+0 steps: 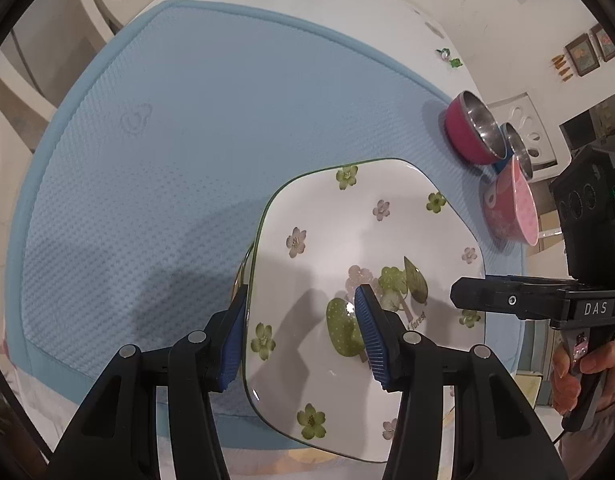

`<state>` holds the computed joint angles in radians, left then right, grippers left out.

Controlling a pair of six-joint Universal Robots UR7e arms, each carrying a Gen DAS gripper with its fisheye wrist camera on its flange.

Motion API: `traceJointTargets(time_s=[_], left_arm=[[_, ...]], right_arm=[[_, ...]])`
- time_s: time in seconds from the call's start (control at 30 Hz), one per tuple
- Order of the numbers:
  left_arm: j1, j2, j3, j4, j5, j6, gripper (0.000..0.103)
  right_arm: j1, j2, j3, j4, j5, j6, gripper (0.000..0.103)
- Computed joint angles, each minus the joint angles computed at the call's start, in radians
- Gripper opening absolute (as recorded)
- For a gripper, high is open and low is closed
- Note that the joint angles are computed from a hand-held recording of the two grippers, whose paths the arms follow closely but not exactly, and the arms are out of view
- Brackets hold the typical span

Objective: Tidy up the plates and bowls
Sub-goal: 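Carry the tree plate with both tools over the plate stack, then lower the tree plate onto the stack and open both tools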

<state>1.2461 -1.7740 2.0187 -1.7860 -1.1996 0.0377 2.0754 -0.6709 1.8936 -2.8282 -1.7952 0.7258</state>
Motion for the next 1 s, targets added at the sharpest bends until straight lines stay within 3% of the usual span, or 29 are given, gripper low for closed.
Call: traceJointTargets(time_s=[0.4,0.67,0.83,1.0], left_arm=[[-0.003,-0.012,0.02,0.016,0.022,0.007,0.047],[-0.045,-0.014,0.039,0.034,0.094,-0.004,0.048],[-0.033,-0.002,0.022,0.039,0.08,-0.022,0.049],[-0.042,0.002,0.027,0.055,0.128,-0.034,0.049]], right_arm=[[0.0,0.019,0.004,-0.01,0.005,0.032,0.064],[0.002,0.008,0.02,-0.018,0.001,0.055,0.064],[0.007,0.008,0.01,0.012,-0.006,0.06,0.064],[0.019,0.027,-0.023,0.074,-0.021,0.071,0.064]])
